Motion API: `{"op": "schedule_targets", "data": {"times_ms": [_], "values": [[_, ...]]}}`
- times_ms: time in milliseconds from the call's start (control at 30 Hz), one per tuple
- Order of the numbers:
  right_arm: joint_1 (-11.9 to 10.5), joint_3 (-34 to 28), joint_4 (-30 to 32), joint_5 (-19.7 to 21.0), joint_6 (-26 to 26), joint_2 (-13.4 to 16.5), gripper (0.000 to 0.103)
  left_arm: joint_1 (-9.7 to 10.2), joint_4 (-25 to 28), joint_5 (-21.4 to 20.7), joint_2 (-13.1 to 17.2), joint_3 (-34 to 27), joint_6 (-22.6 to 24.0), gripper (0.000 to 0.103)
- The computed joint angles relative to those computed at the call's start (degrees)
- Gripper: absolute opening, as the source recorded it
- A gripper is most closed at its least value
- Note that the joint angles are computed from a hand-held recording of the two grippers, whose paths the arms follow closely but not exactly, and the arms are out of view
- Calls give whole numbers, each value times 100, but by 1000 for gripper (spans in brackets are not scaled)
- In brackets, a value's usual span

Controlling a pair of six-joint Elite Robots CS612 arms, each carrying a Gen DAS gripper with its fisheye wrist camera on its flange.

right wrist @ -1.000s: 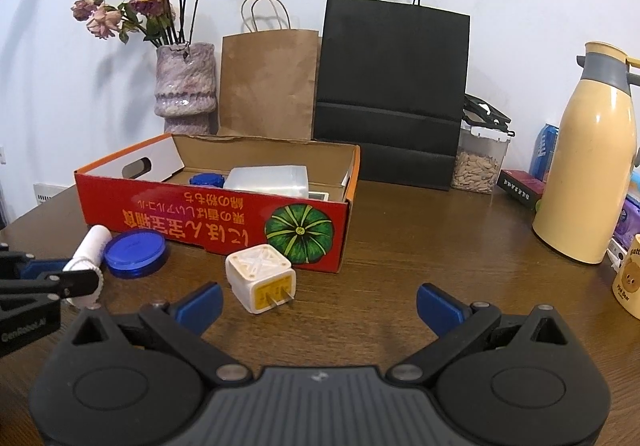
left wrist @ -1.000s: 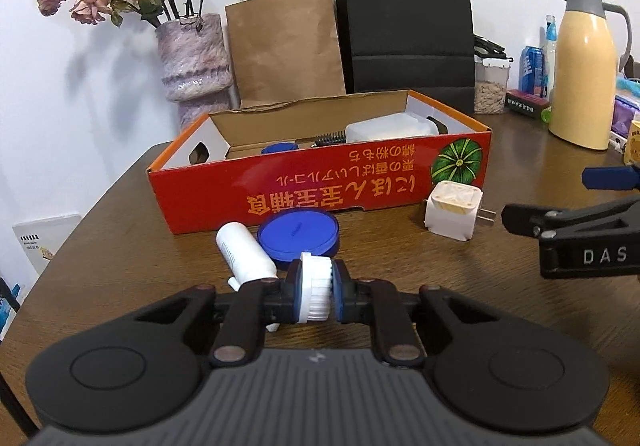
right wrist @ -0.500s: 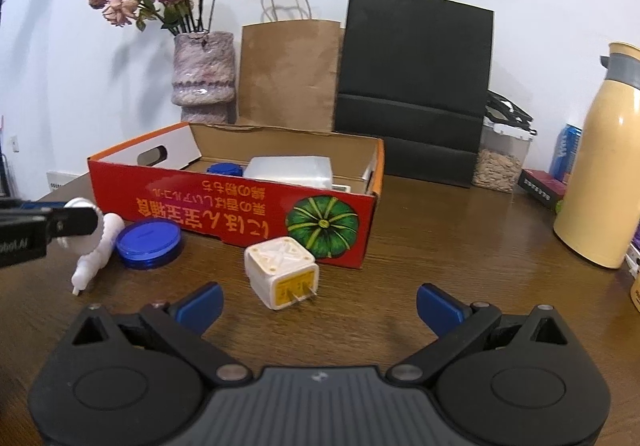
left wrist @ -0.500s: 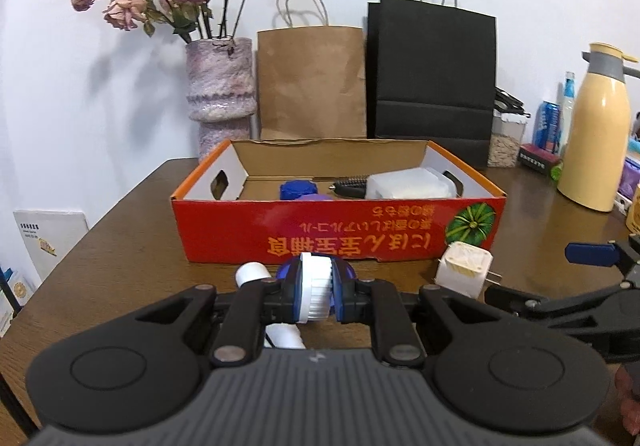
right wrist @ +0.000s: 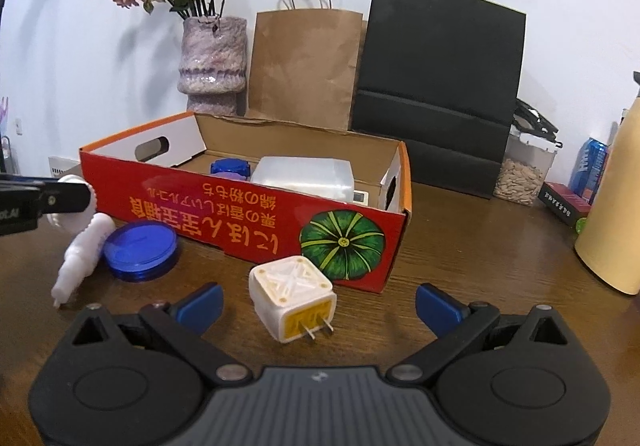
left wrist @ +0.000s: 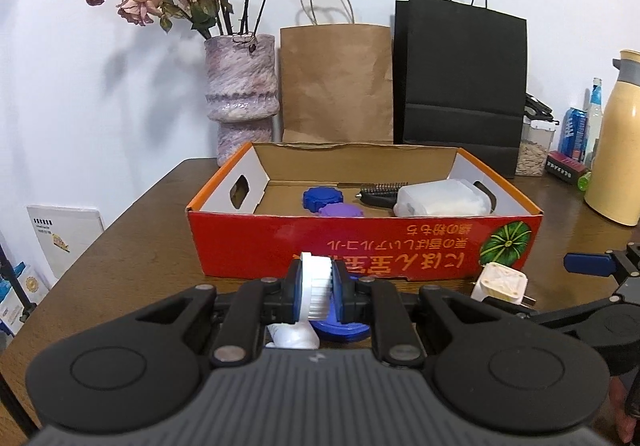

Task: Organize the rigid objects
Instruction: 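Grasp the white brush with the left tool while the right tool grasps the white plug, then carry the white brush and white plug toward the cardboard box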

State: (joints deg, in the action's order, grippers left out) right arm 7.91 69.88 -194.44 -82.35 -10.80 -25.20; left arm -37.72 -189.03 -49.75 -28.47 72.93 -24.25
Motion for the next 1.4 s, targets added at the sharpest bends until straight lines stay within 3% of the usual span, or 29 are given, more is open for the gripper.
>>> {"op": "schedule_targets", "data": {"times_ms": [167, 400, 467, 500, 767, 1067, 1400], "values": [[8, -185, 362, 89, -87, 58, 88, 27, 100, 12, -11, -2, -146, 15], [12, -323, 607, 288, -125, 98, 77, 18, 218, 95, -2, -34, -178, 15], [-4, -354, 699, 368, -85, 102, 58, 24, 245, 70, -4, -37, -208, 15], [-13, -366, 762, 420, -69, 100, 54, 23, 246, 81, -5, -35, -209, 15], [8, -108, 461, 356, -278, 13, 52, 20, 258, 150, -17, 4, -245, 15], [-3, 276, -353, 520, -121, -130, 52, 14, 204, 131, -56, 78, -309, 15], [-13, 497, -961, 584, 111, -215, 52, -30, -89, 412, -110, 170, -429, 15]]}}
